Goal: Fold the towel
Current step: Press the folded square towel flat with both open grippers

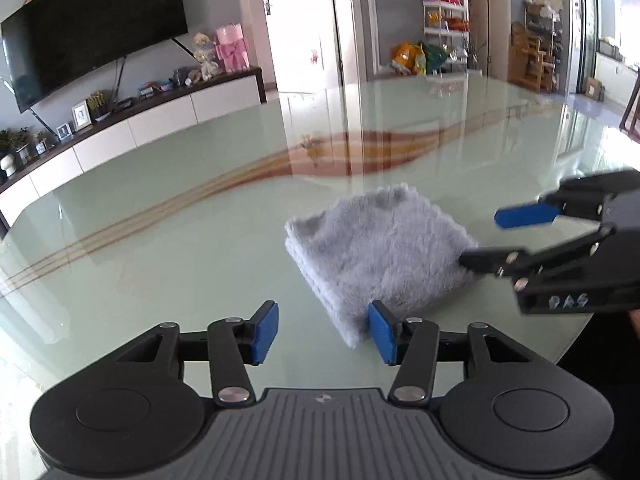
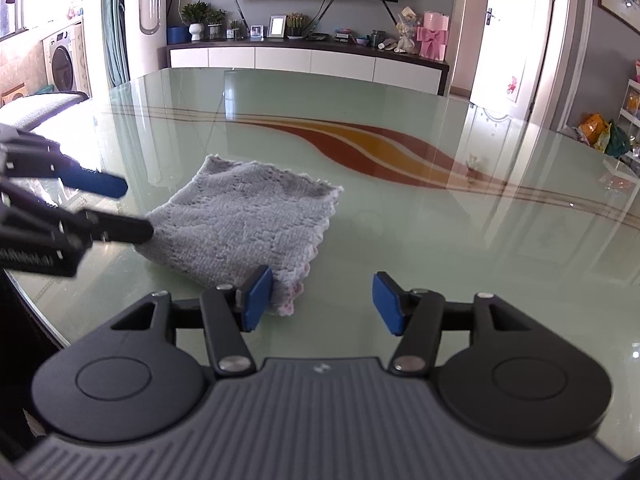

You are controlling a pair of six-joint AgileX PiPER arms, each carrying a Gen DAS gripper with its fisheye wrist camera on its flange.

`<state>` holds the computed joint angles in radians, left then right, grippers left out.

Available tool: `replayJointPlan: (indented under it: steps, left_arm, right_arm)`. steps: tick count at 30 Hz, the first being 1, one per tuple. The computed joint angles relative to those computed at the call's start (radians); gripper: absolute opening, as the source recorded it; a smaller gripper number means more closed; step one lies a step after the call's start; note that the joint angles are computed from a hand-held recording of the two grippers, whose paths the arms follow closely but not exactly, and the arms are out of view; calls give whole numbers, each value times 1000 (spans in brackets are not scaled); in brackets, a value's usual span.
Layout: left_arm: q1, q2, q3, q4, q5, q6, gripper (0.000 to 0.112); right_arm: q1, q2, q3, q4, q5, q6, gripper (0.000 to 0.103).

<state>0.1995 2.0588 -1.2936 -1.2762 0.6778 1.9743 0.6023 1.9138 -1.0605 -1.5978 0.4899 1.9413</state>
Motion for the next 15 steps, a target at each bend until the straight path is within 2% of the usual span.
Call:
replayJointPlan:
  steps: [2,5,6,10,15]
  left_arm:
    - [-17,-10,9,-28,-5,21,54]
    - [-74,7,4,-37,-113,33,54]
    - [-73,21,-8,-15,-124,13,54]
    - [-39,39,-31,19,-106,-32,59]
    - [-22,18,-26,47,-144,-51,54]
  right_arm:
    - [3,0,-2,10,4,-8,56]
    - [4,0,-5,20,5,-18,56]
    - [2,0,-4,19,1,-17,57]
    - [0,-4,2,10,-1,-4,58]
    - [-4,-22,2,28,0,-28,56]
